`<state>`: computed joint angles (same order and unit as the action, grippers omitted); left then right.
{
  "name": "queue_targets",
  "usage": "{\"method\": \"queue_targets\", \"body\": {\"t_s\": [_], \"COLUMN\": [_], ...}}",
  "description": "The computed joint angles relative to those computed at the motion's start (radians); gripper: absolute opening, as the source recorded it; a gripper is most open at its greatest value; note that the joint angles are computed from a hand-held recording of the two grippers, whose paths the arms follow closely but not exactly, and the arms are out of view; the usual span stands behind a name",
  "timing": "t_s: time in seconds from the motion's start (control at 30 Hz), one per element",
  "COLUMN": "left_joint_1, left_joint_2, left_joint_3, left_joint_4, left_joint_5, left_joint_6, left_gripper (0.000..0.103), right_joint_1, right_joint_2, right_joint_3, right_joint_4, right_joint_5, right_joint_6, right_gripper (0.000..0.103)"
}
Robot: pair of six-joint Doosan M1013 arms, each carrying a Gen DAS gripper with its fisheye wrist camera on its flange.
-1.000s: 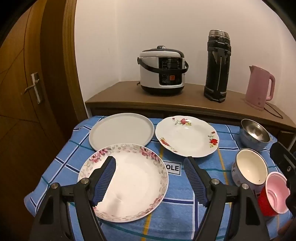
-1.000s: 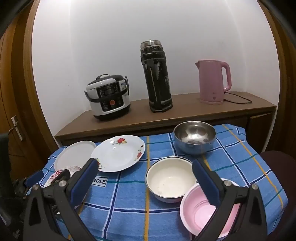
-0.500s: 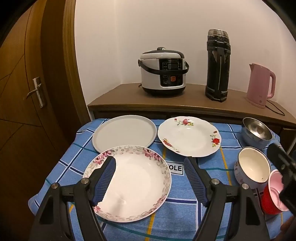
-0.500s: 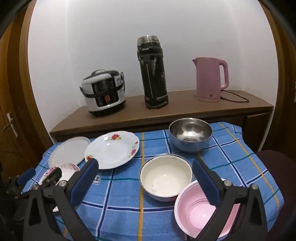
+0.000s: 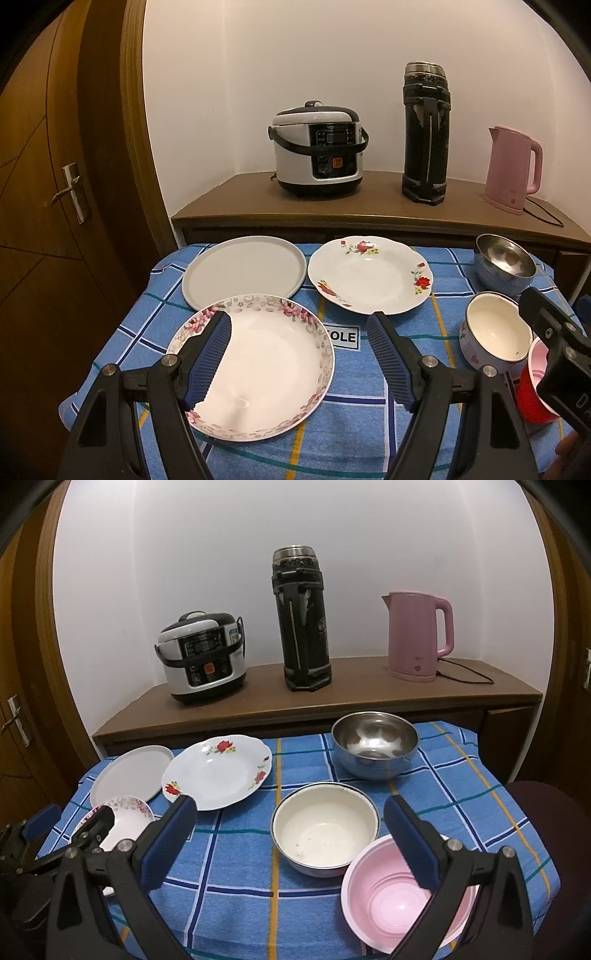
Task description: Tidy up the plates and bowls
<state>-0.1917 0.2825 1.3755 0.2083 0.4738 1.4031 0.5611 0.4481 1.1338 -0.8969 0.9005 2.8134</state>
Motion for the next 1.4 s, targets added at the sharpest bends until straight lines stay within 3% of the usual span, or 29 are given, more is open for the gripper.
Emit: {"method": "queue_targets", "body": {"t_s": [1.4], "left_joint_1": [-0.004], "left_joint_2": [0.013], "left_joint_3": [-0.014], "left_joint_4": [-0.015], "left_joint_5": [0.025], "left_joint_6": [0.031], "left_gripper": [0.078], "right_joint_1": [0.000], "right_joint_2": [0.002], "right_joint_3": [-0.002], "right_joint_4": [-0.009], "right_joint_5": [0.007], "right_joint_6": [-0.003], "right_gripper": [0.103]}}
